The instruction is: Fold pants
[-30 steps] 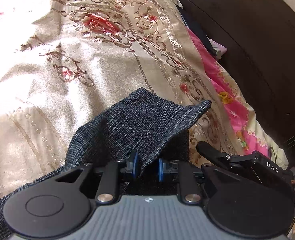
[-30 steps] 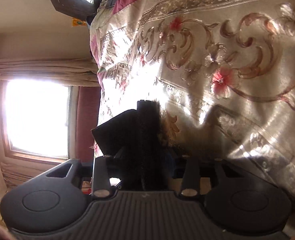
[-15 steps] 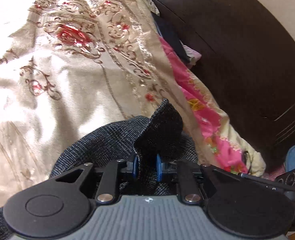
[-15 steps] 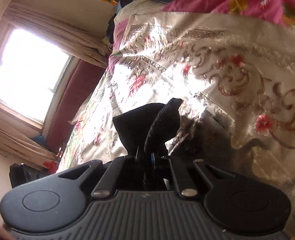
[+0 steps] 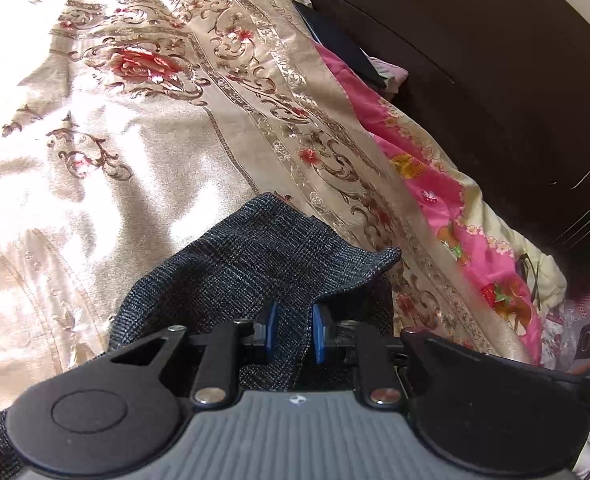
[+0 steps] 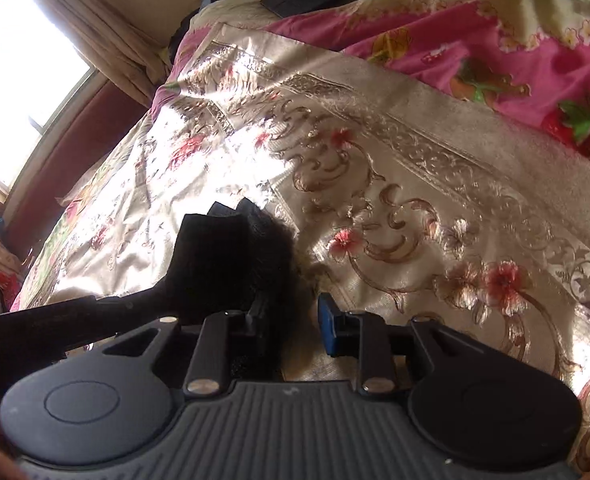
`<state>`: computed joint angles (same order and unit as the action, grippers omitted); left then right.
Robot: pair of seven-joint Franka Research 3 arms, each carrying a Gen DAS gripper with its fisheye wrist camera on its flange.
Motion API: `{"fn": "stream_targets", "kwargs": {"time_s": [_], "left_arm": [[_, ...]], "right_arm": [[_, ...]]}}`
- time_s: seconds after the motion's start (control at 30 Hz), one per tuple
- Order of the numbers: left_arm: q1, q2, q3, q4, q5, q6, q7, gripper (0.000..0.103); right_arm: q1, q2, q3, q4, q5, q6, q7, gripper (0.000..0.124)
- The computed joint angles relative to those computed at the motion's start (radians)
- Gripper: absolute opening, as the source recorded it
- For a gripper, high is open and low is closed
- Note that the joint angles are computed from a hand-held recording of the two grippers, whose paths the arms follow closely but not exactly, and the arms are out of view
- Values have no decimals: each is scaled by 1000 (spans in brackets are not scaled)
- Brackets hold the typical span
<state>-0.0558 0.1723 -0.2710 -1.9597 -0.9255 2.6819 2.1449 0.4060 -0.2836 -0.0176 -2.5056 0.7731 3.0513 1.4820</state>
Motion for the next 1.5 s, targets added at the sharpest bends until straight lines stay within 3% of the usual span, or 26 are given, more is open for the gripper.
{"fn": "stream_targets", "kwargs": {"time_s": [0.07, 0.2, 0.27, 0.37, 0.57, 0.73, 0.83, 0.93, 0.97, 1.0, 1.1, 1.2, 1.37, 1.5], "left_arm": [[-3, 13, -2, 11, 8, 1, -6, 31], [2, 23, -5, 20, 30, 1, -29, 31], [7, 15, -5, 13, 37, -2, -30, 31], [12, 3, -3, 3, 36, -13, -17, 31], [6, 9, -4, 5, 8, -14, 16, 32], [6, 16, -5, 7, 21, -15, 5, 32], [9, 17, -8, 5, 12, -14, 3, 32], [8, 19, -11, 4, 2, -18, 9, 32], [7, 20, -12, 5, 2, -21, 11, 32], [5, 21, -12, 5, 5, -24, 11, 32], [-3, 14, -14, -3, 26, -20, 25, 32], [-16, 6, -15, -17, 60, -3, 36, 32], [-30, -6, -21, -43, 86, 30, 52, 33], [-40, -28, -23, -74, 83, 44, 94, 38]], "right_arm": [[136, 38, -113, 43, 152, 20, -221, 35], [218, 116, -176, 157, 338, -8, -629, 40], [203, 126, -191, 195, 347, -116, -767, 40], [126, 137, -175, 229, 159, -261, -813, 40], [20, 219, -183, 363, 183, -510, -934, 47], [-84, 301, -175, 519, 135, -880, -852, 47], [-140, 277, -159, 546, 71, -1027, -822, 47], [-215, 306, -164, 622, 121, -1273, -763, 47], [-237, 308, -159, 629, 148, -1319, -750, 46], [-252, 289, -150, 613, 157, -1309, -738, 45], [-279, 199, -97, 513, 104, -1104, -661, 47], [-298, 168, -53, 468, 98, -981, -582, 47], [-286, 218, -22, 458, 220, -911, -441, 47], [-266, 257, 11, 449, 201, -798, -307, 48]]}}
